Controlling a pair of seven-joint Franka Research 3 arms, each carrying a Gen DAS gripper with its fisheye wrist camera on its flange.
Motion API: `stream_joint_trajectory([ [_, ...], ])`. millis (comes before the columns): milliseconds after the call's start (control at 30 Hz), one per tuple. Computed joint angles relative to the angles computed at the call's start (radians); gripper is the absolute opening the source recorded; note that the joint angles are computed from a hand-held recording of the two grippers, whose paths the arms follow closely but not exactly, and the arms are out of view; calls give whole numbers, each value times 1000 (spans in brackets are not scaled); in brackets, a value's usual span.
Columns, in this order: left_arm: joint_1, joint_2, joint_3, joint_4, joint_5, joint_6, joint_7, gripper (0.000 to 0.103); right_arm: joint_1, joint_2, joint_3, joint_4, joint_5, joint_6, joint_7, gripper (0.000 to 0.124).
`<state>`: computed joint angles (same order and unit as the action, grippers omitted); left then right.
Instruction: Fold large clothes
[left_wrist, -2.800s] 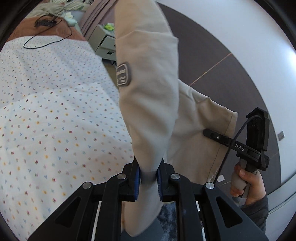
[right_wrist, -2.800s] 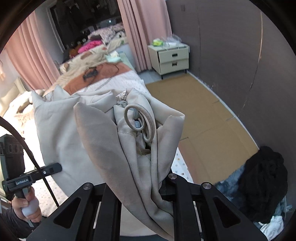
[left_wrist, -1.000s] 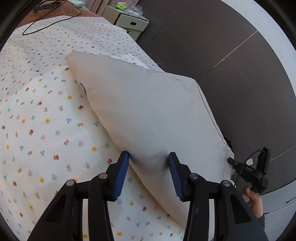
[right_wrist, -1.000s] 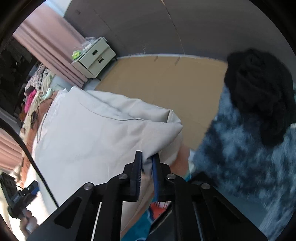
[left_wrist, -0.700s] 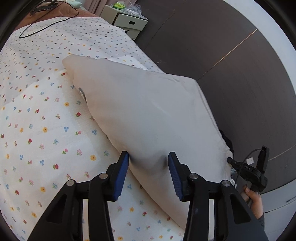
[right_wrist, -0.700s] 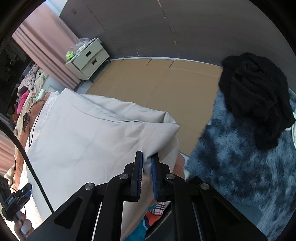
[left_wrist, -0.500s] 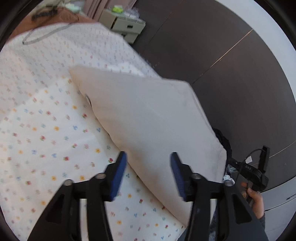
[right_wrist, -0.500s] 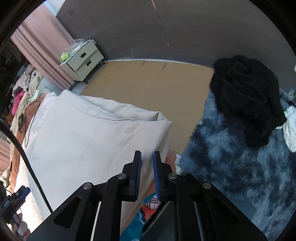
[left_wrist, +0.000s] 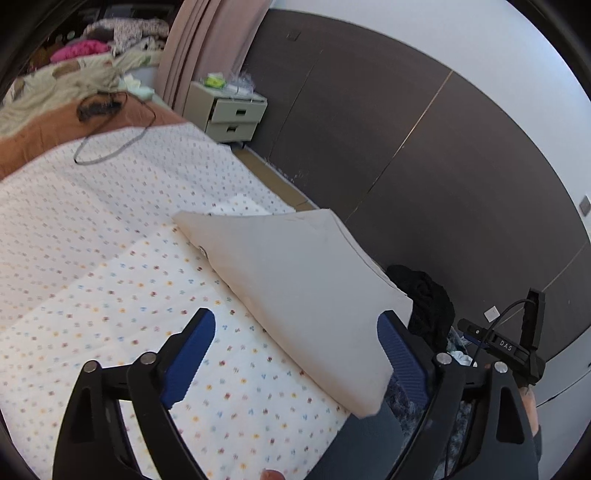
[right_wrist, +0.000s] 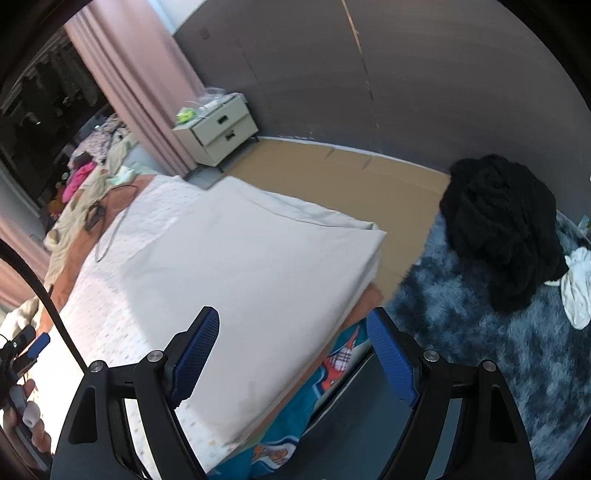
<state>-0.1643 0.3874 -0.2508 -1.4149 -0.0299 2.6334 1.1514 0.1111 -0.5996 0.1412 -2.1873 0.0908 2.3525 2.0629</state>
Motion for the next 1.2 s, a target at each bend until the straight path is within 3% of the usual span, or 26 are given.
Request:
stream_joint_trajectory([
  [167, 3, -168, 9, -185, 12, 61, -17, 93, 5, -99, 45, -21, -38, -41, 20, 86],
  [400, -7, -392, 41, -420, 64, 120, -98, 103, 23, -218, 105, -96, -63, -33, 38, 88],
  [533, -9, -517, 52, -547, 130, 146, -163, 103, 42, -291, 131, -147, -58, -23, 46, 91],
  [933, 17, -908, 50, -881, 270, 127, -298, 103, 102, -480, 207, -278, -26, 12, 101, 91],
  [1200, 69, -1154, -18, -1052, 371, 86, -427, 103, 148, -600, 231, -358, -8, 44, 93, 91],
])
